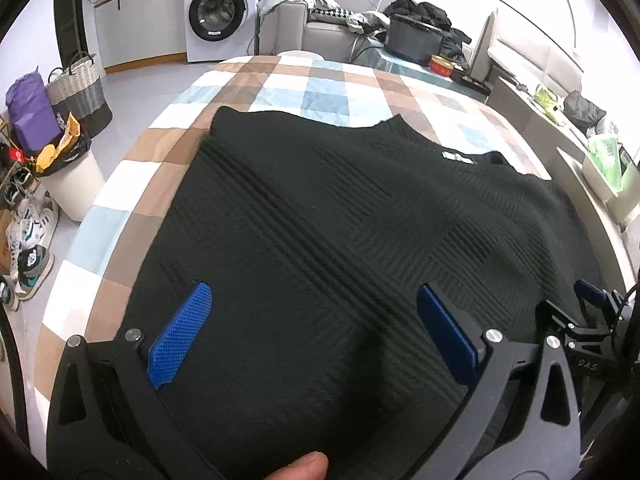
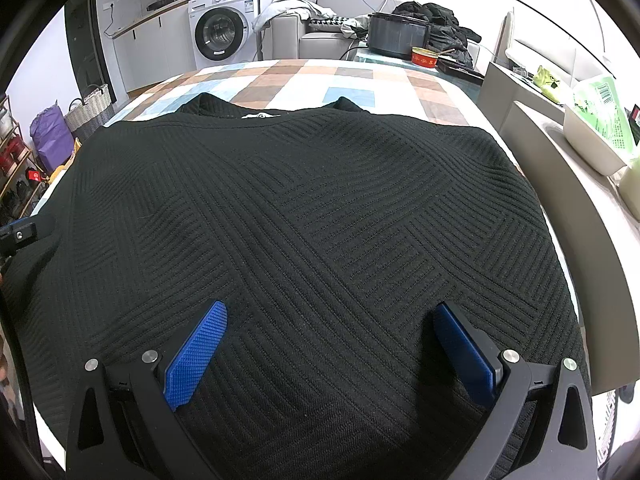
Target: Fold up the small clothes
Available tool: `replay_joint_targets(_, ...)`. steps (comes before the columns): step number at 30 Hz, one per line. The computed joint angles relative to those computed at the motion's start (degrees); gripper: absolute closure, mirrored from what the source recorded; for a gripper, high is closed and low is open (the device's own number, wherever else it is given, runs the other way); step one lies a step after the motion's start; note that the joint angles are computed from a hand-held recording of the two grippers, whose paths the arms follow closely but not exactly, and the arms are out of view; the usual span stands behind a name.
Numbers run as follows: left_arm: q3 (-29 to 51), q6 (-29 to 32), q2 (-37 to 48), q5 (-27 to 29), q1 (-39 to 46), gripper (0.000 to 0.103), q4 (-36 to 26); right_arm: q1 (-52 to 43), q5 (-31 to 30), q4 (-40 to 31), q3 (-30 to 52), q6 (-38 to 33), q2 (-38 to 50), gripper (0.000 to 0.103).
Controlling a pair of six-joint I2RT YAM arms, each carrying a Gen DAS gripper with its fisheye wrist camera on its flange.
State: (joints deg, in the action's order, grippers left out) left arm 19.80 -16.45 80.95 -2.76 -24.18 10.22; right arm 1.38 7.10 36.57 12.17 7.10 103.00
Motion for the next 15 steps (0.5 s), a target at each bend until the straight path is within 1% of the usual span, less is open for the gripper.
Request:
replay_joint_targets(3,-1.51,0.82,-2.54,1.30,2.14,0.001,0.40,0.06,0.03,0.03,-0.01,0.05,0.03,0.000)
replay_joint_targets(9,-4.14,4.10,-11.47,4.04,4.61,0.001,-1.22,0.06,0.01,0.05,-0.02,0.08,0.04,0.000)
replay_joint_targets(12,-5.40,5.04,-15.04,6.36,6.06,0.001,-1.62,0.18,0.11,0.03,-0.05,0.16,0.00,0.000)
replay_joint_targets(13,-5.87,5.74,-15.71,7.07,6.49,0.001,-1.40,0.09,0.03,0.04,-0.01,0.11,0.03,0.000)
replay_joint_targets(15,-6.41,7.13,-16.05,6.77,6.72,0.001,-0.99,0.26,0.16,0.02,-0.03,0.23,0.01,0.000)
